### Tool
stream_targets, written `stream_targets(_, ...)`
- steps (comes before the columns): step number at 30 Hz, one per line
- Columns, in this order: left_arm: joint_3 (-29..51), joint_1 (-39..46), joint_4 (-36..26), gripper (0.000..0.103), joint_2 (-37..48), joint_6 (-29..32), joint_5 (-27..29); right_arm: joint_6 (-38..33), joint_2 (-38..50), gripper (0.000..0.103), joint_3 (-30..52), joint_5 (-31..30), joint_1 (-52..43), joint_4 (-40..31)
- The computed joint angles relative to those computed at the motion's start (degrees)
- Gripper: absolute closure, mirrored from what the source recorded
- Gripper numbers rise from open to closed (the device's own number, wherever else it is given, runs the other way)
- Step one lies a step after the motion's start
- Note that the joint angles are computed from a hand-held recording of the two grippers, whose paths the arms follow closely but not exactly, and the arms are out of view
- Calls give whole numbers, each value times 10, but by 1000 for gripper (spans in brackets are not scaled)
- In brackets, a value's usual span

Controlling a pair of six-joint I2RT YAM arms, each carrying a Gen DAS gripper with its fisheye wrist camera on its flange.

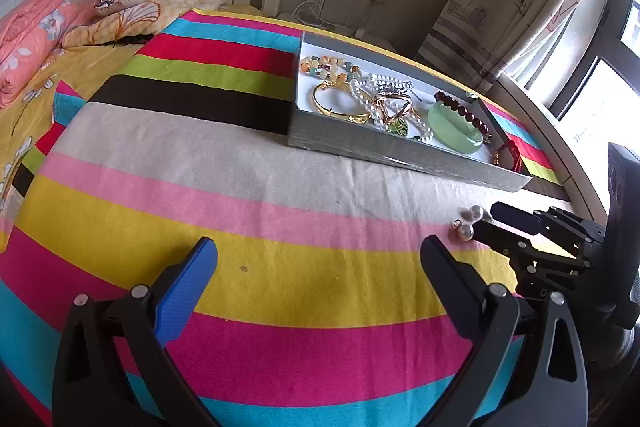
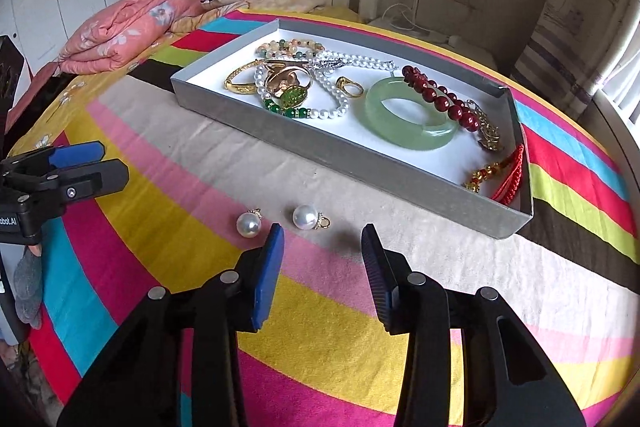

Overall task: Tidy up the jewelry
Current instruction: 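Withdraw both tools from the tray toward the two pearl earrings, then grasp one pearl earring with the right tool while the left tool grasps the other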

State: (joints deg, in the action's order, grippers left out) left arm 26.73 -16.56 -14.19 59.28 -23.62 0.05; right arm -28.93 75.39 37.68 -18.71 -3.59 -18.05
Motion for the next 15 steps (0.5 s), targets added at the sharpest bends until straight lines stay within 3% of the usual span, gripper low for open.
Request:
stream_targets(8,6,-7,-3,2,9,7,-6,1,5,69,3,-4,9,4)
stream_targets(15,21,-63,-8,3,33,60,-13,-6,16,71,12,-17,7,-1)
